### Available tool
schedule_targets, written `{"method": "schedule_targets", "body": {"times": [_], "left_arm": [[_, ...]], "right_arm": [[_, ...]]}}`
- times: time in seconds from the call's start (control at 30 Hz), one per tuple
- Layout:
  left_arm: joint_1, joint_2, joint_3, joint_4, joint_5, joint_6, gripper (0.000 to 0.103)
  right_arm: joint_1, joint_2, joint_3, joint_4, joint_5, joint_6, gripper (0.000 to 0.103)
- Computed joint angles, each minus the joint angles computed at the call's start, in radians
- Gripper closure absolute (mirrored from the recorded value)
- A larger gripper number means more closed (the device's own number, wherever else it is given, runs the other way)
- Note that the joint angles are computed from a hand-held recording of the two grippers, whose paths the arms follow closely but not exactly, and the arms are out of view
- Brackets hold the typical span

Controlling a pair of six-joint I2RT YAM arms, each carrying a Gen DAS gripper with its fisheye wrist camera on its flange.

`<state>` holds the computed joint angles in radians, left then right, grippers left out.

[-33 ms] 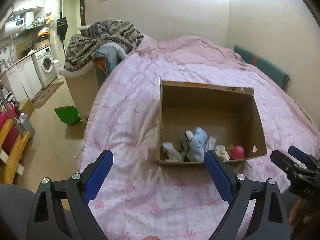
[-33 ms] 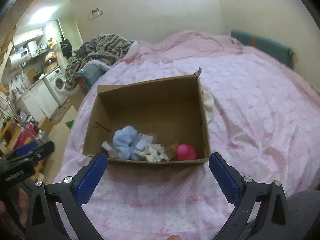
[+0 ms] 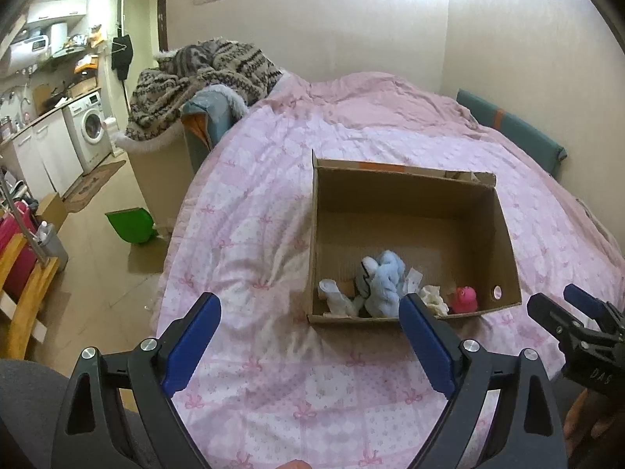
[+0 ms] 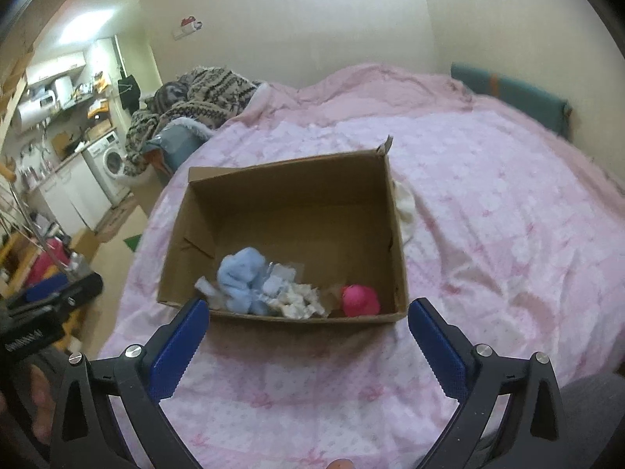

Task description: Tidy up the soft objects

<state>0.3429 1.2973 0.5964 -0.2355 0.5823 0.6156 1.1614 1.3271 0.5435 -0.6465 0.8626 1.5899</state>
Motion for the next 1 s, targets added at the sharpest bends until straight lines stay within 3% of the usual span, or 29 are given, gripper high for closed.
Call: {"method": "schedule_targets", "body": {"times": [0.3,1.0], "left_arm": [[-0.019,0.026,0.006,0.011,-0.021,-0.031,0.011],[-0.013,0.043,0.009,0.014,0.005,-0.013,0.001]], "right_arm": [[-0.015,0.062,0.022,0.041,-0.002,-0.06,0.0],[-0.035,0.051,0.006,0.065,-0.024,-0.058,0.0]]}}
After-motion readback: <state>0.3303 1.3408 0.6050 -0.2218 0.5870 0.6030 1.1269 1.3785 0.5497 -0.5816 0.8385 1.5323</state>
